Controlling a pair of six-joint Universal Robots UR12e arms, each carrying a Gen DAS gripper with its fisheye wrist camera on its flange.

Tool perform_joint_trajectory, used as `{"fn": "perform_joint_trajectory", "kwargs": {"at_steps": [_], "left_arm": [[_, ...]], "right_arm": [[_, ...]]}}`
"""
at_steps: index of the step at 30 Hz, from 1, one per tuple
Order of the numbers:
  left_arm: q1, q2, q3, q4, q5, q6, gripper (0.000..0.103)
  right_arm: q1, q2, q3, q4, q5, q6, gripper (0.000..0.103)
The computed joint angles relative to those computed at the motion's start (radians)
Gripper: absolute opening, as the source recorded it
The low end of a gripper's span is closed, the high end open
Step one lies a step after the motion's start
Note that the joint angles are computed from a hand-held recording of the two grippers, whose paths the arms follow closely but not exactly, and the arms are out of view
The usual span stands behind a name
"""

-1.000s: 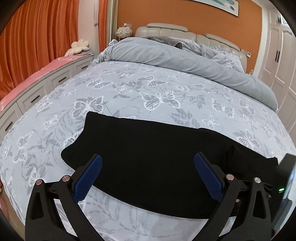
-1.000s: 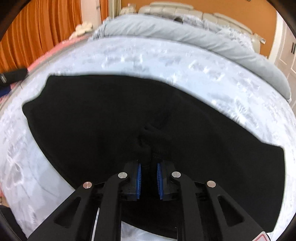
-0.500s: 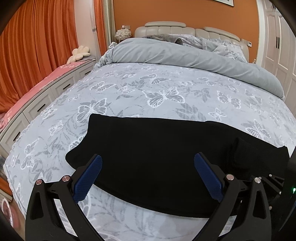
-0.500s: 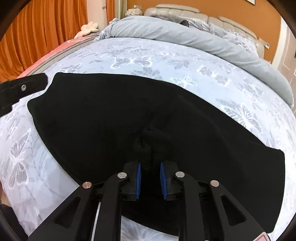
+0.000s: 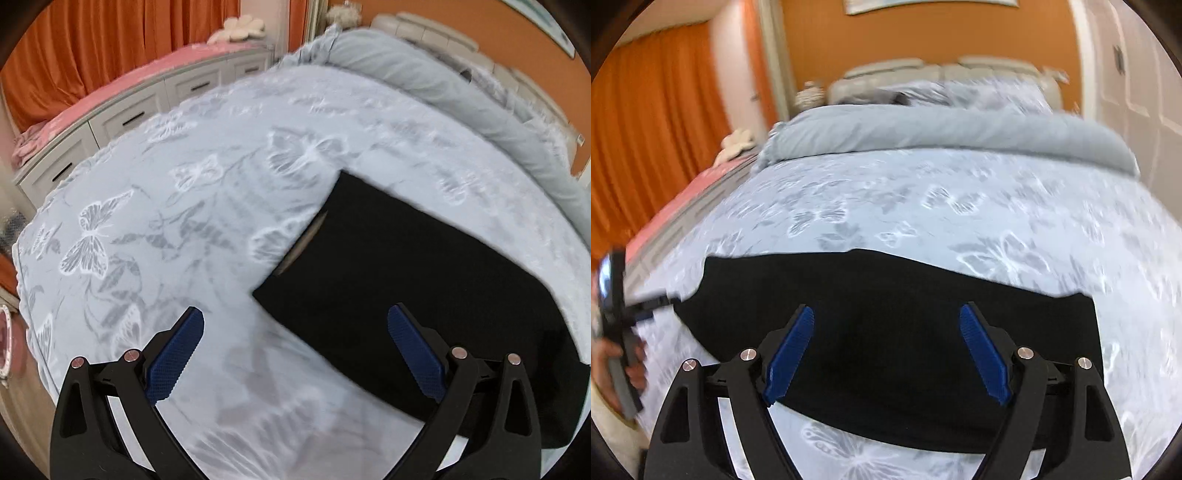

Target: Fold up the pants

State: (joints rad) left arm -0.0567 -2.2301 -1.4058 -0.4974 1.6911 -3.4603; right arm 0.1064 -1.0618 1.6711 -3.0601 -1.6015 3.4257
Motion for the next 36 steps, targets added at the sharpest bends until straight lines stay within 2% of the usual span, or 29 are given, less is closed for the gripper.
{"fn": "perform_joint_trajectory", "kwargs": {"at_steps": [2,4,6,7,9,10,11,12,14,16,17,18,21,23,25,26,27,28,29,31,33,34,36], "left_arm": [[0.016,-0.014,0.011,-0.039,-0.070,0.003,0.097],[0.027,-0.024,0.018,-0.068,-0.154,0.006,0.096],[0.039,-0.038,0.030,-0.089,-0.267,-0.009,0.081],[0.038,-0.043,0.037,-0.092,-0.277,-0.028,0.079],[0.033,-0.048,0.042,-0.072,-0.269,-0.028,0.050],[0.033,-0.049,0.042,-0.057,-0.275,-0.044,0.043],[0.034,-0.049,0.040,-0.043,-0.285,-0.066,0.030],[0.033,-0.048,0.035,-0.026,-0.290,-0.087,0.021],[0.017,-0.040,0.031,0.006,-0.246,-0.087,0.017],[-0.019,-0.022,0.021,0.083,-0.154,-0.022,0.015],[-0.033,-0.013,0.015,0.126,-0.142,0.005,0.014],[-0.047,-0.001,0.003,0.177,-0.149,0.032,0.014],[-0.080,0.030,-0.020,0.287,-0.272,0.105,0.014],[-0.118,0.037,-0.018,0.293,-0.332,0.195,0.017],[-0.149,0.029,-0.006,0.248,-0.389,0.269,0.032],[-0.166,0.020,0.001,0.208,-0.410,0.299,0.055],[-0.181,0.016,0.001,0.191,-0.390,0.311,0.079],[-0.196,0.015,-0.009,0.204,-0.344,0.310,0.086],[-0.208,0.019,-0.026,0.240,-0.300,0.321,0.089],[-0.209,0.033,-0.050,0.280,-0.295,0.350,0.090],[-0.193,0.051,-0.085,0.357,-0.290,0.325,0.097],[-0.178,0.059,-0.102,0.398,-0.297,0.300,0.097],[-0.164,0.066,-0.113,0.423,-0.257,0.258,0.097]], "right_arm": [[-0.012,0.000,0.001,0.000,0.020,0.040,0.079],[-0.015,0.004,-0.006,0.007,-0.002,0.046,0.079],[-0.007,0.006,-0.010,0.011,-0.050,0.041,0.079],[-0.004,0.002,-0.005,0.013,-0.066,0.038,0.079],[-0.003,0.002,-0.004,0.017,-0.097,0.048,0.079],[-0.006,-0.002,0.000,0.020,-0.102,0.058,0.079],[-0.010,-0.003,0.001,0.026,-0.100,0.071,0.079],[-0.014,-0.006,0.004,0.031,-0.099,0.080,0.079],[-0.023,-0.010,0.005,0.052,-0.103,0.112,0.079],[-0.028,-0.012,0.005,0.065,-0.106,0.138,0.079],[-0.033,-0.013,0.004,0.069,-0.106,0.150,0.079],[-0.035,-0.013,0.004,0.072,-0.111,0.161,0.079],[-0.041,-0.016,0.006,0.077,-0.121,0.181,0.079],[-0.045,-0.018,0.008,0.087,-0.127,0.189,0.079],[-0.047,-0.018,0.005,0.111,-0.129,0.190,0.079],[-0.049,-0.019,0.006,0.118,-0.127,0.190,0.079],[-0.053,-0.020,0.007,0.125,-0.126,0.191,0.079],[-0.055,-0.020,0.007,0.130,-0.127,0.192,0.079],[-0.058,-0.022,0.009,0.135,-0.126,0.193,0.079],[-0.065,-0.028,0.014,0.140,-0.117,0.193,0.079],[-0.070,-0.030,0.015,0.149,-0.108,0.182,0.079],[-0.073,-0.028,0.013,0.154,-0.099,0.172,0.079],[-0.076,-0.020,0.005,0.165,-0.074,0.170,0.079]]}}
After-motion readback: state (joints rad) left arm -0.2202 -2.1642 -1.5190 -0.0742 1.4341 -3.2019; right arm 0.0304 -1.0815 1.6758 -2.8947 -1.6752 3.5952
